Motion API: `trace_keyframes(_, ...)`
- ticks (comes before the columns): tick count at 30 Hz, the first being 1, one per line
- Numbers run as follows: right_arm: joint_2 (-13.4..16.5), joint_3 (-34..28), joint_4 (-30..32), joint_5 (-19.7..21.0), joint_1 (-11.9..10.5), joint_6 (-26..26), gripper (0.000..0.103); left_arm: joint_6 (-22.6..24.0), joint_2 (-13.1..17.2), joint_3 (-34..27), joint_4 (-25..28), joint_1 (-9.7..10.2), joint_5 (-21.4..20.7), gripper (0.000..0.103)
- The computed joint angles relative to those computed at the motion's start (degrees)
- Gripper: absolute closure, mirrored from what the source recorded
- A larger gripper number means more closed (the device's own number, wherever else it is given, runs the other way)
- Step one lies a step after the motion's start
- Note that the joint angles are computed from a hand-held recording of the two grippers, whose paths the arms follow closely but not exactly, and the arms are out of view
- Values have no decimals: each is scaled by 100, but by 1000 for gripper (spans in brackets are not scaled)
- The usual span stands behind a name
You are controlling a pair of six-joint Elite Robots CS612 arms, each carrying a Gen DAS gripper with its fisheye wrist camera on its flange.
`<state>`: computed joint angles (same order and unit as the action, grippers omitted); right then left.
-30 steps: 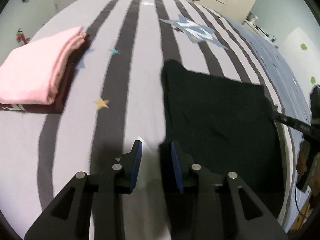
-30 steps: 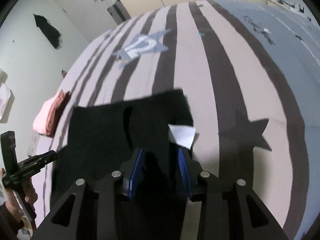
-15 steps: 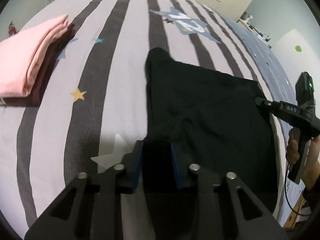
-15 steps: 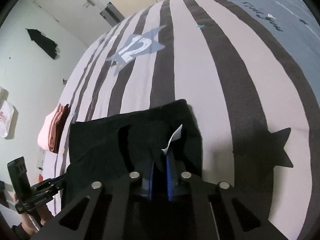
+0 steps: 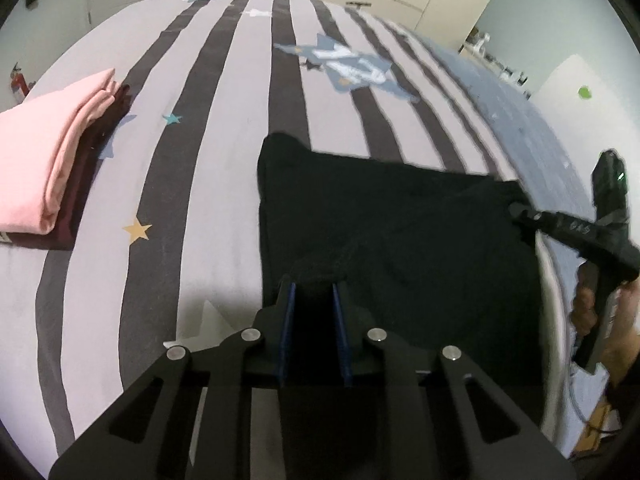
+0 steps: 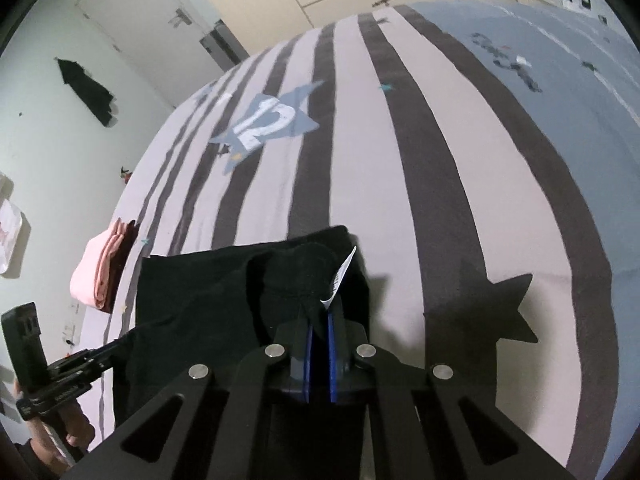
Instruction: Fold clothes
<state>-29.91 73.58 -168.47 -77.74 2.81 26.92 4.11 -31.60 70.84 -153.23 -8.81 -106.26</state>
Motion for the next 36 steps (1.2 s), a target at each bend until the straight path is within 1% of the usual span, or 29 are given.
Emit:
trace_keyframes(1,41,-55,112,72,-9,10,97,40,-12,45,36,26,56,87)
trace_keyframes(3,108,-189,399,104,10,-107,92,-87,-35,79,14,73,-28,86)
trace_keyframes(4,117,-243,541,23,43,-280,91,-178,-63,118,-55,95,-59,86)
trace_keyframes(6,60,-186,497,-88,72,-395,91,-351,-180,288,-319,118,16,86)
trace_keyframes(8,-116,110,216,-212,79,-344,86,-401,-374,560,-575,144,78,86)
trace_keyframes(9,-227,296,60,-310,85,-314,81,-372,-477,703,-627,160,19,86)
trace_keyframes(10,-335,478,-92,-409,92,-286,79,-327,-584,859,-672,168,-29,86)
trace_keyframes(12,-513,780,-251,-479,114,-309,79,-159,-812,1246,-731,139,-70,86)
trace_keyframes(13,-635,999,-356,-443,138,-354,79,-75,-924,1433,-755,123,-89,86)
trace_keyframes(17,-913,1562,-555,-119,304,-452,79,193,-1333,2145,-804,53,-159,86)
trace_keyframes(19,-1016,1822,-661,127,399,-409,79,222,-1427,2396,-835,5,-109,86)
trace_keyframes(21,-1077,2016,-763,218,511,-349,79,210,-1525,2616,-877,-62,78,86)
trace_keyframes(22,-1083,2076,-748,234,567,-332,79,235,-1567,2723,-912,-99,211,86)
trace_keyframes(25,-1047,2223,-687,258,704,-279,79,527,-1635,3026,-1140,-235,866,86)
trace_keyframes(26,-1031,2250,-657,170,740,-283,79,567,-1623,3089,-1197,-251,963,86)
trace_keyframes(27,-1014,2275,-622,88,759,-271,82,574,-1565,3085,-1219,-234,984,86)
trace_keyframes(29,-964,2381,-868,162,727,-137,84,496,-1535,3097,-1218,-173,889,86)
trace_keyframes(31,-978,2444,-929,151,707,-149,89,381,-1569,3111,-1215,-134,881,86)
trace_keyframes(33,-1054,2476,-846,36,710,-133,90,244,-1663,3178,-1251,-107,901,86)
trace_keyframes(34,-1116,2514,-796,-99,721,-145,89,177,-1734,3248,-1342,-103,934,86)
trace_keyframes(36,-1202,2616,-862,-194,722,-126,86,196,-1828,3372,-1501,-109,973,86)
